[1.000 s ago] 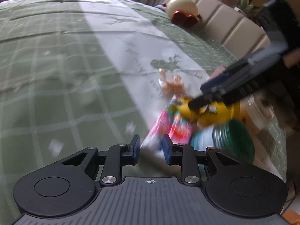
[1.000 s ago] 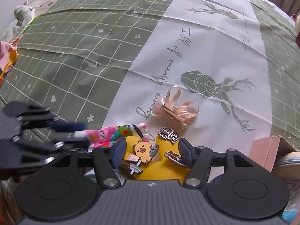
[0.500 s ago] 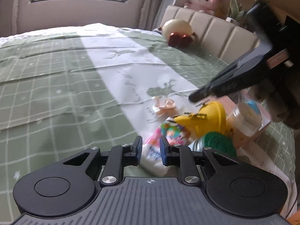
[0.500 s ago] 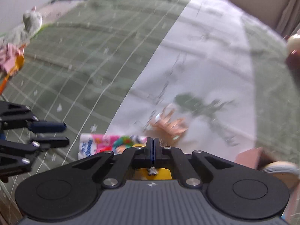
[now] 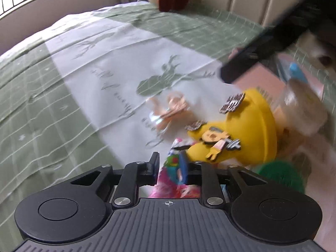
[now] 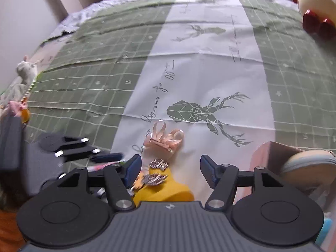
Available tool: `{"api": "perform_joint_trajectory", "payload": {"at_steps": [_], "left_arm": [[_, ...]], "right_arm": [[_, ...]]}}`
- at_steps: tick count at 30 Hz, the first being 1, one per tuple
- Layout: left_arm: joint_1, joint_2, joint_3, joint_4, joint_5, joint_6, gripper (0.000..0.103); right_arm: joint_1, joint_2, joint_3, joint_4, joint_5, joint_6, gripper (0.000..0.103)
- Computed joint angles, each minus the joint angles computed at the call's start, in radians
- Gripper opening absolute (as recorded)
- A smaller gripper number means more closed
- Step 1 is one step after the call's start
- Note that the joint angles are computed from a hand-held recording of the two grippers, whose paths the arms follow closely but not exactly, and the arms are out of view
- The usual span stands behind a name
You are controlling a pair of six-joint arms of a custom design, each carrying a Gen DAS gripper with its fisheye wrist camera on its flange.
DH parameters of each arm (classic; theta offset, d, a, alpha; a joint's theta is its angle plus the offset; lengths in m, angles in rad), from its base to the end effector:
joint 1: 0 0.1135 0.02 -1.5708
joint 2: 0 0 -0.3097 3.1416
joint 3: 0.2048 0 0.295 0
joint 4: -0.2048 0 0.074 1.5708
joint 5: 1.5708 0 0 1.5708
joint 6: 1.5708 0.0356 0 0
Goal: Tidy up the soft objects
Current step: 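Grasp the pink tissue pack with the left gripper while the right grasps the pink ribbon bow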
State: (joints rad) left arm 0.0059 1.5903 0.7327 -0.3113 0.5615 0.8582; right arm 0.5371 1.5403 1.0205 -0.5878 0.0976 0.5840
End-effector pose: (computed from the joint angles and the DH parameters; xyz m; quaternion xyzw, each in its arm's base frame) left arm 0.3012 -0.0172 0.1481 0.4396 0.8344 -0.1662 0.2878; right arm 0.2938 0.1709 0.2338 0.0340 0.9716 0.0817 0.2194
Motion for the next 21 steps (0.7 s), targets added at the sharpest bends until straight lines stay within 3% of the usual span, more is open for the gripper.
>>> {"api": "perform_joint_trajectory", "payload": {"at_steps": [3, 8, 9, 10, 11, 13, 16, 21], "left_arm": [[0.077, -0.024, -0.032, -0.005, 0.024, 0.076, 0.027], [0.239, -0.040, -0.062, -0.036, 0.088, 0.195, 0.028], [0.270, -0.038, -0.063, -0.046, 0.102, 0.210, 0.028], [0.307, -0.042, -0.064, -0.065, 0.118, 0.233, 0.028], [0.346, -0.046, -0.071, -0.075, 0.133, 0.257, 0.027], [0.401, -0.050, -0.072, -0.106, 0.149, 0.296, 0.027], [0.487, -0.041, -0.054, -0.182, 0.163, 0.366, 0.028], [0.607, -0.073, -0.037, -0.307, 0.148, 0.424, 0.025]], "right_arm": [[-0.009, 0.165, 0.123, -0.032, -0.057, 0.058, 0.063], [0.017, 0.418, 0.346, -0.164, 0.043, 0.106, 0.063], [0.010, 0.447, 0.366, -0.174, 0.032, 0.125, 0.060], [0.006, 0.454, 0.366, -0.166, 0.023, 0.136, 0.050], [0.009, 0.447, 0.354, -0.146, 0.024, 0.133, 0.046], [0.021, 0.409, 0.322, -0.104, -0.003, 0.113, 0.023], [0.069, 0.271, 0.216, -0.009, -0.048, 0.095, 0.023], [0.252, -0.029, 0.037, 0.058, 0.089, 0.054, 0.023]]}}
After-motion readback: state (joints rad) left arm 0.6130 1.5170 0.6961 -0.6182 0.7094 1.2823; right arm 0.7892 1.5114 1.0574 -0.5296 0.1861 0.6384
